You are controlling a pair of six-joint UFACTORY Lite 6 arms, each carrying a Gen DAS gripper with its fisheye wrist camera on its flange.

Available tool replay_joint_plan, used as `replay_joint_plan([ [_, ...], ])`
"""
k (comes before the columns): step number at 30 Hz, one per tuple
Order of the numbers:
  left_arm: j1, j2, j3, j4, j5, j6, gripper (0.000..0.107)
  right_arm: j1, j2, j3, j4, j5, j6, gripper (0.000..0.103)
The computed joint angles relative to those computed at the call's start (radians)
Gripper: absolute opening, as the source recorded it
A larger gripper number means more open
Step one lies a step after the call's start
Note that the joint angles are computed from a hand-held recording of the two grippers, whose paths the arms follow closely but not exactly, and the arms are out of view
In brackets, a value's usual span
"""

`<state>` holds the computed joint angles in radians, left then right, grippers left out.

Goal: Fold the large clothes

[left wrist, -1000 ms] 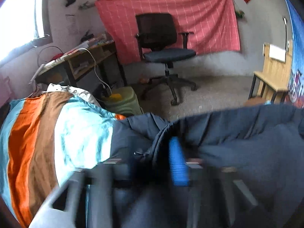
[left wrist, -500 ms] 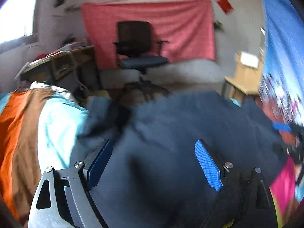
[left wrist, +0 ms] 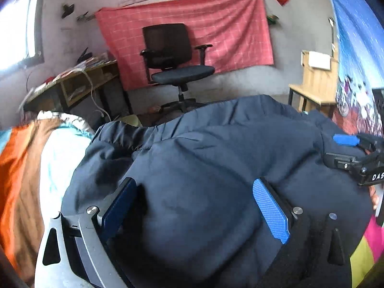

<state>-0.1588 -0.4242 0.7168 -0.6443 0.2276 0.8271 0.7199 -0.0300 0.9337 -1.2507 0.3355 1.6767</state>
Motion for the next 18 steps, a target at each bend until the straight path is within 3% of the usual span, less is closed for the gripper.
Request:
replay_joint_plan([
  [2, 0.061, 0.013, 0.008, -0.187, 0.027, 0.162, 0.096, -0.033, 0.022, 0.012, -0.037, -0.022, 0.028, 0.096],
  [4, 0.099, 0.048, 0.037, -0.269, 0.044, 0.211, 0.096, -0.057, 0.033, 0.009, -0.089, -0.029, 0.075, 0.096],
  [9, 0.161, 0.19, 0.179, -0.252, 0.069, 0.125, 0.096, -0.131, 0.115, 0.061, -0.15, -0.052, 0.146, 0.097],
  [12, 0.134, 0.21, 0.189, -0.205, 0.033, 0.087, 0.096, -0.142, 0.153, 0.072, -0.233, -0.059, 0.234, 0.099],
  [15, 0.101, 0.192, 0.151, -0.219, -0.027, 0.117, 0.096, -0.153, 0.195, 0.094, -0.243, -0.072, 0.236, 0.101],
  [18, 0.115, 0.204, 0.151, -0.323, -0.008, 0.22, 0.096, -0.174, 0.205, 0.096, -0.248, -0.11, 0.244, 0.102],
])
